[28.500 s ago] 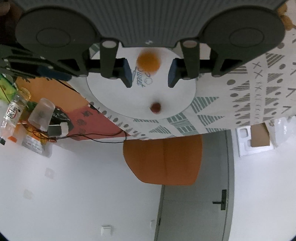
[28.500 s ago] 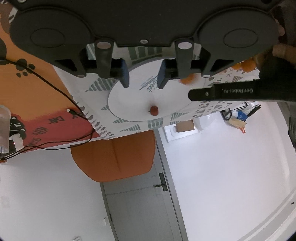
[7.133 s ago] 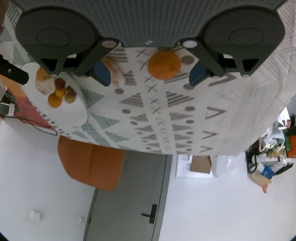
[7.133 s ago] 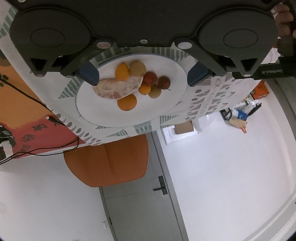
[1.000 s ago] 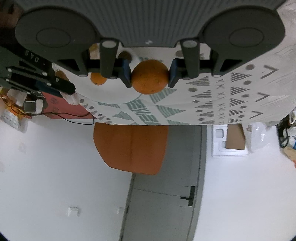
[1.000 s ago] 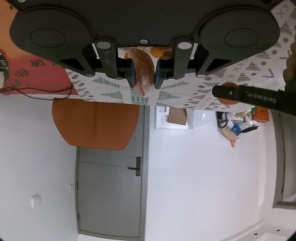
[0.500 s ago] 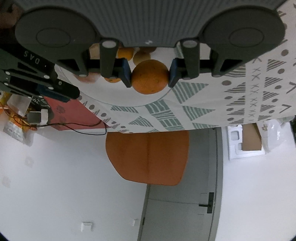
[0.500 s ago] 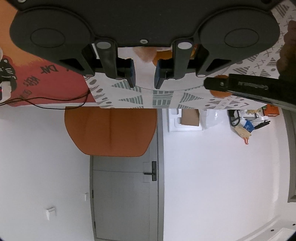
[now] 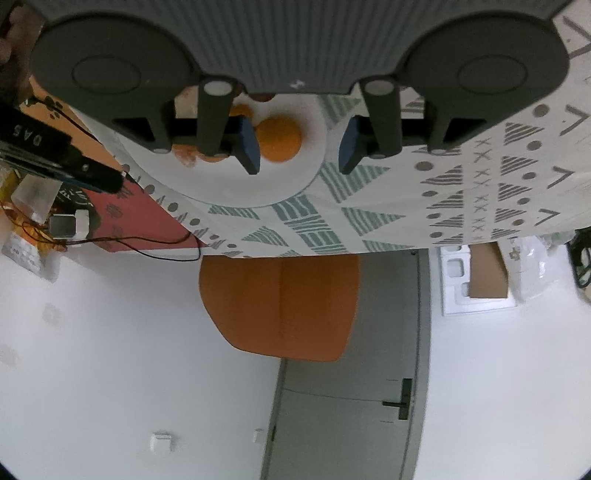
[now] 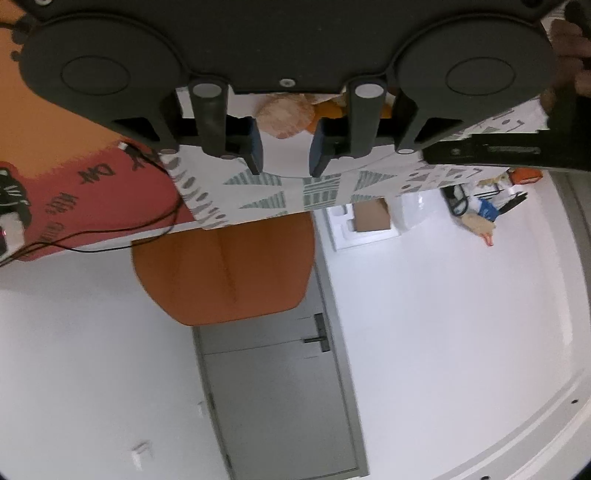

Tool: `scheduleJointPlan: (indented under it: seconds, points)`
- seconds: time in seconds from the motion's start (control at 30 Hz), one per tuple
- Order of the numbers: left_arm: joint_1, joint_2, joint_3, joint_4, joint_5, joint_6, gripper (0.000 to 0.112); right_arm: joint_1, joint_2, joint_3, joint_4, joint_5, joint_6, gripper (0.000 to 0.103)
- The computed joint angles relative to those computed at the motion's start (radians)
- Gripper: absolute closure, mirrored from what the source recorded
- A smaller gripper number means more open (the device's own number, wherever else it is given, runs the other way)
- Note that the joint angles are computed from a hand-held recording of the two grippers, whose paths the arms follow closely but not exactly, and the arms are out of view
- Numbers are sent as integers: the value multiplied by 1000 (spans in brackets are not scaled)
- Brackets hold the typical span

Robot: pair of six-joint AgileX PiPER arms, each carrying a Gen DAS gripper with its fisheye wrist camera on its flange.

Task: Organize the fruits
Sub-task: 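Lower the peeled piece into the bowl and open the right gripper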

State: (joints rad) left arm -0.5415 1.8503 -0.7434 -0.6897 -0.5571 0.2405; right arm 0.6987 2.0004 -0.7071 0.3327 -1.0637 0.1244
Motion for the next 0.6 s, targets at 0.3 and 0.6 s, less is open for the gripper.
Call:
scheduleJointPlan:
  seconds: [0.3, 0.6]
  points:
    - [-8, -113, 153, -43, -68, -26, 56, 35, -41, 95, 39, -56, 8, 53]
    - [-46, -226, 277, -110, -121, -22, 33, 96, -69, 144, 75, -75, -8, 40]
